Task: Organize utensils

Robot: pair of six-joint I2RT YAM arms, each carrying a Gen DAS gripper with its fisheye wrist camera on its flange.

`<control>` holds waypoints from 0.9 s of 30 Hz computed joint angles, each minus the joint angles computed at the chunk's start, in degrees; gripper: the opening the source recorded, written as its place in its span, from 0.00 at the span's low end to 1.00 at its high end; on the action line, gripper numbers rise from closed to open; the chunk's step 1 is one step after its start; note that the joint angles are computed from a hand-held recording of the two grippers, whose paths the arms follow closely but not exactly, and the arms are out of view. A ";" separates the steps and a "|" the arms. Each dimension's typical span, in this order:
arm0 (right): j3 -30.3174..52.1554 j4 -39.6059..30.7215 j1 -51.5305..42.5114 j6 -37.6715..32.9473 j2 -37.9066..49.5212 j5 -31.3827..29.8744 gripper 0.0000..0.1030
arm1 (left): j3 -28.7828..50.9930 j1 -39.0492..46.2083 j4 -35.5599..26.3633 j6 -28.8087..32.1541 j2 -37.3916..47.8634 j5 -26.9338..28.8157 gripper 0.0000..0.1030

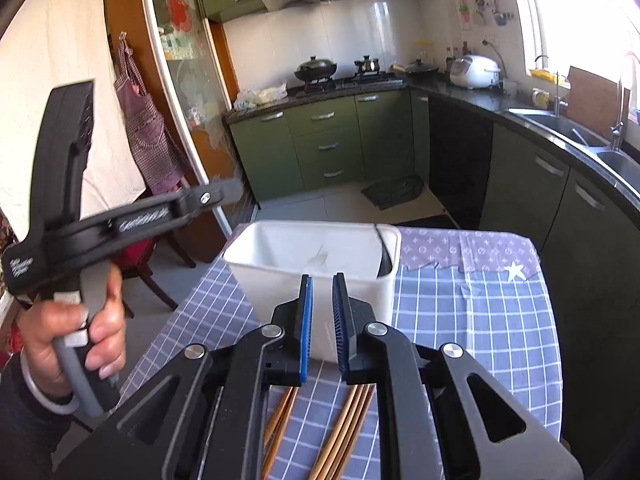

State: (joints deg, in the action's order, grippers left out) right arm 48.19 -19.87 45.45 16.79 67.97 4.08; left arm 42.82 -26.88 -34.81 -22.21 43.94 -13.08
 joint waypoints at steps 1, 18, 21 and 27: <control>0.01 -1.48 1.32 0.26 0.36 0.30 0.11 | -0.02 -0.39 0.81 0.07 1.03 -0.28 0.26; 2.87 -11.65 8.09 10.40 20.26 -16.90 0.15 | -0.89 -0.33 3.81 1.44 8.71 -0.12 0.26; 3.53 -10.75 7.19 12.11 23.15 -18.01 0.15 | -1.35 0.15 4.23 1.78 8.69 0.48 0.26; 4.91 -10.73 6.16 14.37 27.16 -18.97 0.16 | -1.68 0.29 4.55 2.06 8.36 0.87 0.26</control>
